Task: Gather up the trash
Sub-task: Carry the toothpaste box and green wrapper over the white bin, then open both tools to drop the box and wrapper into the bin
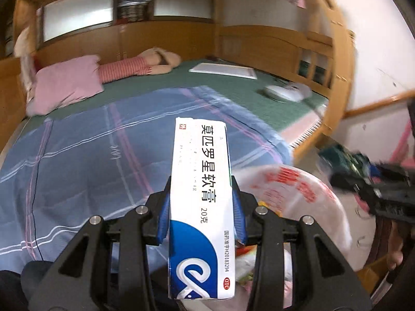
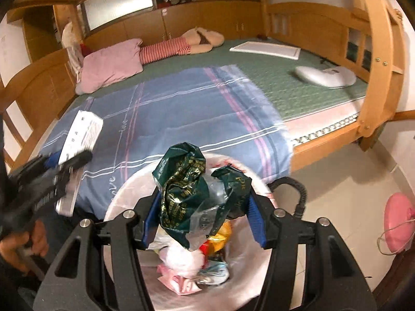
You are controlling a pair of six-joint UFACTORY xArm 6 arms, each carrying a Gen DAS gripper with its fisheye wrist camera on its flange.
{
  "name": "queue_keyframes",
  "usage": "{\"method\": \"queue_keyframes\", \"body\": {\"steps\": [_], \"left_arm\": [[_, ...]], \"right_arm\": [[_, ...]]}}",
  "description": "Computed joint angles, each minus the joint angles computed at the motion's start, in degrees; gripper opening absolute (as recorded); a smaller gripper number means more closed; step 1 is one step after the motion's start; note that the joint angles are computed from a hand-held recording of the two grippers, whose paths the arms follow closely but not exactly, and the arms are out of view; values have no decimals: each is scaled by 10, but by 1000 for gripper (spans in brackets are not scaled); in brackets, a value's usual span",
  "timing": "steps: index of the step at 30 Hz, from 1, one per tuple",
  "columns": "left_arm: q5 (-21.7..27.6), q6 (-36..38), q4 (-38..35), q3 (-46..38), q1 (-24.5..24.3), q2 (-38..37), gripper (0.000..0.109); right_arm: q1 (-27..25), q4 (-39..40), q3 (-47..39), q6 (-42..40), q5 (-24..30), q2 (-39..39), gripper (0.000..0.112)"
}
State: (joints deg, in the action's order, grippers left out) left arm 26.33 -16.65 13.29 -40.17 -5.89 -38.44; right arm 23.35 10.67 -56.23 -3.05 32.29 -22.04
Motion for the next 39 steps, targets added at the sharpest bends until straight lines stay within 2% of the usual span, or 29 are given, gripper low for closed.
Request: {"method": "queue_keyframes", "body": {"steps": [3, 8, 18, 31, 33, 35, 36, 39], "left_arm": [[16, -20, 28, 6, -36, -4, 40], [33, -29, 27, 17, -59, -1, 40], [43, 21, -34, 28, -42, -7, 40], [53, 37, -53, 26, -42, -2, 44], [53, 48, -65, 26, -43, -1, 47], [53, 45, -61, 26, -46, 0, 68], [50, 34, -50, 27, -46, -1, 72], [45, 18, -33, 29, -42, -5, 75]], "right_arm": [[-8, 9, 5, -6, -6, -7, 58], [-10, 17, 6, -18, -2, -7, 58], [1, 18, 2, -17, 7, 5, 58], [0, 18, -2, -17, 18, 9, 58], [-1, 22, -4, -19, 21, 11, 58], [0, 23, -5, -19, 23, 12, 58], [0, 24, -6, -20, 23, 13, 58], [0, 24, -7, -23, 27, 15, 58]]}}
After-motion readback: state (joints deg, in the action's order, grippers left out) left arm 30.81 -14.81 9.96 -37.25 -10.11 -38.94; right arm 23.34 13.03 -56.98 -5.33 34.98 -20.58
